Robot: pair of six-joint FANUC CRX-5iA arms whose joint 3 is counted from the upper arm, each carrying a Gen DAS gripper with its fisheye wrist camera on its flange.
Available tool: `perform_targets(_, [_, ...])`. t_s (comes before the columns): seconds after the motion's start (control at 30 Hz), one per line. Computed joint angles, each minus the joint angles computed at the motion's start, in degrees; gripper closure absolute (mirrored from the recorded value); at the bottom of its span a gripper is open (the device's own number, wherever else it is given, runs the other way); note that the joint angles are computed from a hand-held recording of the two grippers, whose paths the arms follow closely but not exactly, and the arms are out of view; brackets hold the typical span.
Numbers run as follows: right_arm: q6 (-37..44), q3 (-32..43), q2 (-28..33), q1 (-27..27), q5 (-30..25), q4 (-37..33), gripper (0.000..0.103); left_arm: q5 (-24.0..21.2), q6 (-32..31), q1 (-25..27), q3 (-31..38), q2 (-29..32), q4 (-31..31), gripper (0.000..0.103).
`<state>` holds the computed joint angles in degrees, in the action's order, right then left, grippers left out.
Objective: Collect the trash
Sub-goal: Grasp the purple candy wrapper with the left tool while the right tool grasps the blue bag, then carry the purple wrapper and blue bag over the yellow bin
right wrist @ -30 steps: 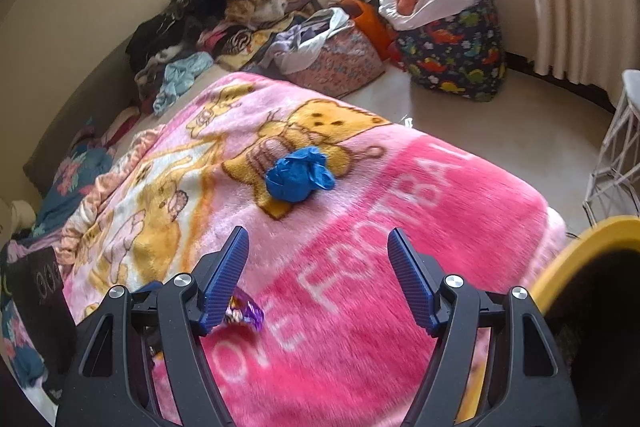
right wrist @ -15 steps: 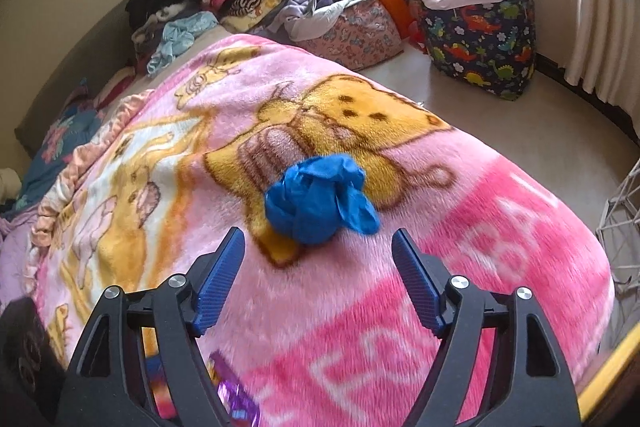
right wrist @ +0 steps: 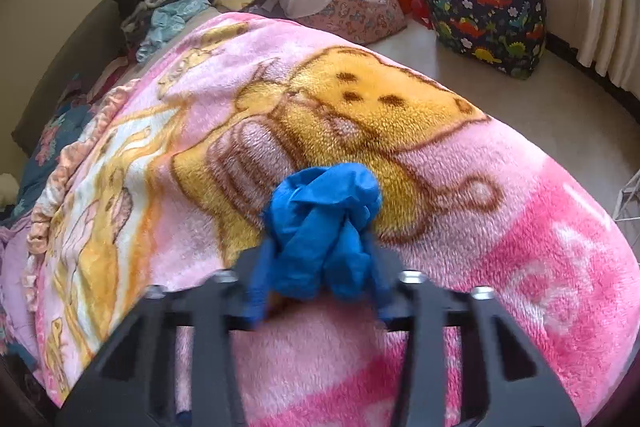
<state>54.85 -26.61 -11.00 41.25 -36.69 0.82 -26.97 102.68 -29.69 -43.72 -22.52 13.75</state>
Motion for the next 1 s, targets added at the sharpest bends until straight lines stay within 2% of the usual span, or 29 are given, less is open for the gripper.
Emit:
perform_targets(0.2, [-6.1,-5.9,-8.8,0.7,1.3,2.7,0.081,-0.5,1.4,-0.1,0.1,-1.0,-0.9,0.071])
perform_targets(0.43, [-16.1,-12.9,-20.9,4.4,-1.0,12.0,0.081,-1.6,7.0,-2.7,2.9,-1.7,-6.1,0.072])
perform_targets(0.77, [-28.1,-19.3,-36.2,9.6,-9.9,21.4,0.081,-2.4,12.1,-7.5,8.8,0.4,-12.3,0.072])
perform_targets(1.0, [-38.9,-23.7,-48.1,17.4,-20.8,29.4,0.08,-2.5,15.3,-11.5,13.2,3.3,-16.4,0.072])
